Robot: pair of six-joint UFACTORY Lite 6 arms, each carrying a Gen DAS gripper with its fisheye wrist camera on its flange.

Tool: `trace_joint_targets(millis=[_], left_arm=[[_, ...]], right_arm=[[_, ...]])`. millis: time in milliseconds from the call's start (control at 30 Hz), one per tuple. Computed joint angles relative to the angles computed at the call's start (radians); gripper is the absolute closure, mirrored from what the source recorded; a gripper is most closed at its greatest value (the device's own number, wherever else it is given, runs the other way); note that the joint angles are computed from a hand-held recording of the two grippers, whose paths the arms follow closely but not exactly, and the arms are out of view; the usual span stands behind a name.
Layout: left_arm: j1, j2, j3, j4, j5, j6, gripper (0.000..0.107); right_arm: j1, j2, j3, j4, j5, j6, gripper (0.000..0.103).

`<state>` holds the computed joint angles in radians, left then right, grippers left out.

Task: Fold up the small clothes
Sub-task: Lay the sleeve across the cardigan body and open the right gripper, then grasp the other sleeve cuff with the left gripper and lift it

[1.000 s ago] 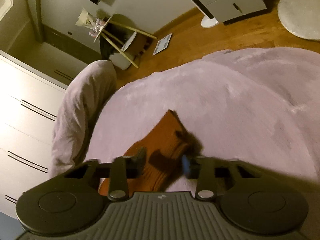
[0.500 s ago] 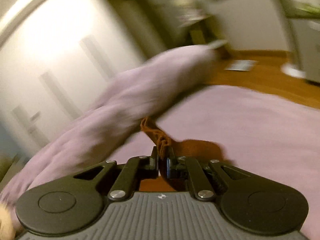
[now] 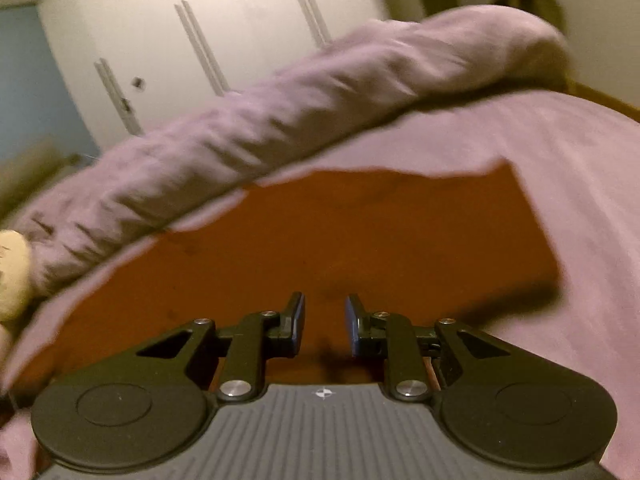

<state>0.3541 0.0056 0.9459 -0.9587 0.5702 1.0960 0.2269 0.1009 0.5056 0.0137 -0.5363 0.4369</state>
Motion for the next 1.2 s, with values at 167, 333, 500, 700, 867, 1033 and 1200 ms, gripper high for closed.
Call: trace_joint_targets(millis=[167,333,500,700,867,1033,1200], left_arm=[[-0.188,0.289,0.225,-0.045,0.012,-0.119,0.004],[-0.249,0.491,0.390,-0.067,0.029,-0.198,0.028],[-0.235,0.590,0.470,-0.078,0.097,-0.270,0.047],[-0.247,0.642,0.544,-0.023,0.094,-0.350,0.095],[-0.217,0.624,0.588,-0.005,0.120,-0.361,0.099],[-0.105,0.534,0.632,0.011,0.143,-0.332,0.100],[0.048,0.481,0.677,0.029,0.077,-0.256,0.103]], right_arm=[[-0.017,-0.052,-0.182,0.028,-0.107,-0.062,0.082],[-0.049,-0.026,-0.210,-0.036,-0.187,-0.055,0.082],[-0.066,0.025,-0.204,-0.070,-0.257,-0.036,0.082],[-0.067,0.031,-0.229,-0.072,-0.302,-0.042,0.082],[-0.058,0.019,-0.235,-0.060,-0.291,-0.061,0.082],[-0.030,0.009,-0.236,-0.011,-0.273,-0.118,0.082],[0.025,-0.011,-0.222,0.091,-0.225,-0.212,0.082]])
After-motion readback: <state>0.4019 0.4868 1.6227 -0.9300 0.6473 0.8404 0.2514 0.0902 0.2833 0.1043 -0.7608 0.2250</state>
